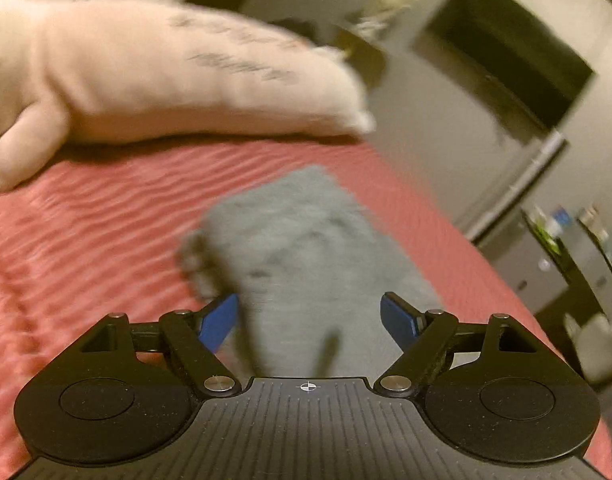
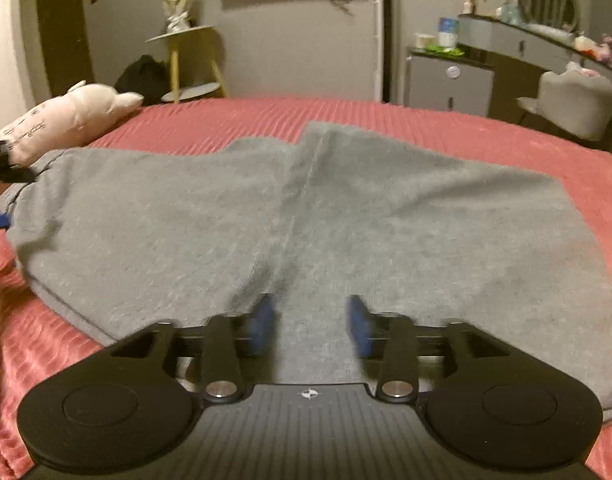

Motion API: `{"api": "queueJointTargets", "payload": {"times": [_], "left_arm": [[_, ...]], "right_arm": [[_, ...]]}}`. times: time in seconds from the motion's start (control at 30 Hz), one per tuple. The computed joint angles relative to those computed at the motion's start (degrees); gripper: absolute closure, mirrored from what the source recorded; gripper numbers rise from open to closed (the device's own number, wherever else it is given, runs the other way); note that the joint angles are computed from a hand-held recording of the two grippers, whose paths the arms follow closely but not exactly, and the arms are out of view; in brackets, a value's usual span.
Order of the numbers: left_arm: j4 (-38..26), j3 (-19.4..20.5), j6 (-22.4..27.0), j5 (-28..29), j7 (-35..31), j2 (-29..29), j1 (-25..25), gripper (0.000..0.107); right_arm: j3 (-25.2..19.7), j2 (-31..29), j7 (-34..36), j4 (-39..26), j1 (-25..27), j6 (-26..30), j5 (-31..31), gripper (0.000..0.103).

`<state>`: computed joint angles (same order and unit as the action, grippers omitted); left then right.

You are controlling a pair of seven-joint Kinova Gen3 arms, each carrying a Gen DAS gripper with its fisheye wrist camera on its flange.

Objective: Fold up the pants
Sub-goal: 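Grasp the waistband with the left gripper and lift it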

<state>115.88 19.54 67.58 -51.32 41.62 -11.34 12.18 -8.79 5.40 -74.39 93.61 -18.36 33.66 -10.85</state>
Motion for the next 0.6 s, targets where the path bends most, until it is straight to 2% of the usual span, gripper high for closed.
{"api": "queueJointTargets", "payload": {"times": [0.07, 0.1, 0.2, 0.27, 0.3, 0.37, 0.47, 0.5, 0.6], "left_arm": [[2.24, -5.22, -4.12, 2.94, 1.30, -2.91, 1.81, 0.024], [3.58, -7.87, -6.45, 3.65, 3.35, -4.33, 3.29, 0.024], [7.22, -15.84, -13.44, 2.41, 8.66, -6.56, 8.67, 0.028], [8.56, -18.29, -17.42, 1.48, 7.92, -6.56, 9.02, 0.028], [8.34, -17.92, -18.14, 2.02, 6.15, -5.97, 7.67, 0.029], [7.84, -14.61, -18.42, 3.64, 3.47, -5.39, 2.87, 0.031], [9.37, -10.24, -22.45, 4.22, 2.06, -6.04, -4.67, 0.033], [9.74, -9.65, -23.33, 3.96, 1.64, -6.01, -5.83, 0.035], [9.11, -6.82, -22.72, 3.97, 0.33, -5.02, -9.08, 0.063]], "right_arm": [[-0.61, 0.51, -4.66, -0.94, 2.05, 1.01, 1.86, 0.030], [-2.34, 1.65, -6.99, -2.35, 4.67, 1.91, 1.40, 0.030], [-5.47, 2.45, -9.70, -2.80, 10.94, 1.96, -4.32, 0.030], [-3.39, 2.38, -8.20, -2.26, 10.58, 1.96, -8.05, 0.029], [-1.38, 2.86, -7.79, -2.57, 8.81, 2.00, -8.88, 0.029], [1.39, 2.56, -6.96, -1.87, 5.84, 1.47, -9.18, 0.026], [1.32, 2.38, -5.43, -1.89, 6.42, 1.78, -9.04, 0.024], [1.36, 1.52, -5.28, -1.66, 6.63, 2.42, -9.21, 0.023], [1.42, 1.78, -4.16, -1.61, 6.98, 2.11, -10.45, 0.023]]}}
